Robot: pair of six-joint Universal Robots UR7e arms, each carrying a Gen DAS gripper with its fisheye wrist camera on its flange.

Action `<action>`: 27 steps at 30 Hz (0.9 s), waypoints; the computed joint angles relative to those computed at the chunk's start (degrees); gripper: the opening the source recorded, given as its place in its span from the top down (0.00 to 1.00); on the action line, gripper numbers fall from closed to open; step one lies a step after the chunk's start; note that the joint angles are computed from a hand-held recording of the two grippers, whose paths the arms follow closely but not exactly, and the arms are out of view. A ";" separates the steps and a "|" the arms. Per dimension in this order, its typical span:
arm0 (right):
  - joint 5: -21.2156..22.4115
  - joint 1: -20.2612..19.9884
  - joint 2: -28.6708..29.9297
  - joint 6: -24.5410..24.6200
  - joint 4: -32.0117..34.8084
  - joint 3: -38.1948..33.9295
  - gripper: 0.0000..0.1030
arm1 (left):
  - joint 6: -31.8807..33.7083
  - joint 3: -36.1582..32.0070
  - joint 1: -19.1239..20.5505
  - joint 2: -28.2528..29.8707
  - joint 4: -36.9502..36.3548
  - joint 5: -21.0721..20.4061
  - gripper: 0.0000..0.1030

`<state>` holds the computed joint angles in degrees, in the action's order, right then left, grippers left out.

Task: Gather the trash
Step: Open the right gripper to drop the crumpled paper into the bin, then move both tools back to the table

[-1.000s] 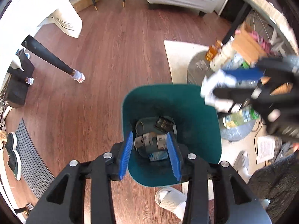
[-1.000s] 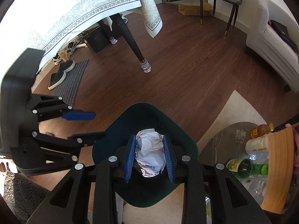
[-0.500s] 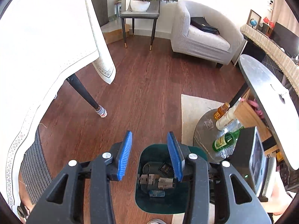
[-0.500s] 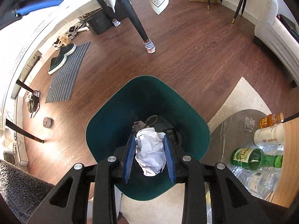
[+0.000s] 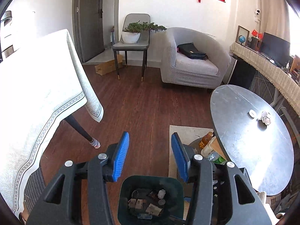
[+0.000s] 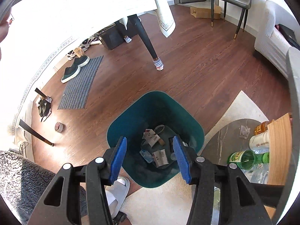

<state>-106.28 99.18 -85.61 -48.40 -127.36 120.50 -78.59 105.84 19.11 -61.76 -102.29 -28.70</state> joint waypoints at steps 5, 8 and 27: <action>3.38 -0.29 -4.44 -1.09 2.48 -1.96 0.49 | 0.74 -2.59 -0.25 2.54 -1.70 2.74 0.44; 4.91 -1.32 -6.82 -1.88 2.71 -3.34 0.49 | 0.59 -4.37 -0.72 4.46 -0.81 5.01 0.42; 7.62 -14.40 -8.79 -5.51 -11.96 -14.63 0.27 | 29.48 -17.23 0.72 23.95 -29.36 -0.05 0.25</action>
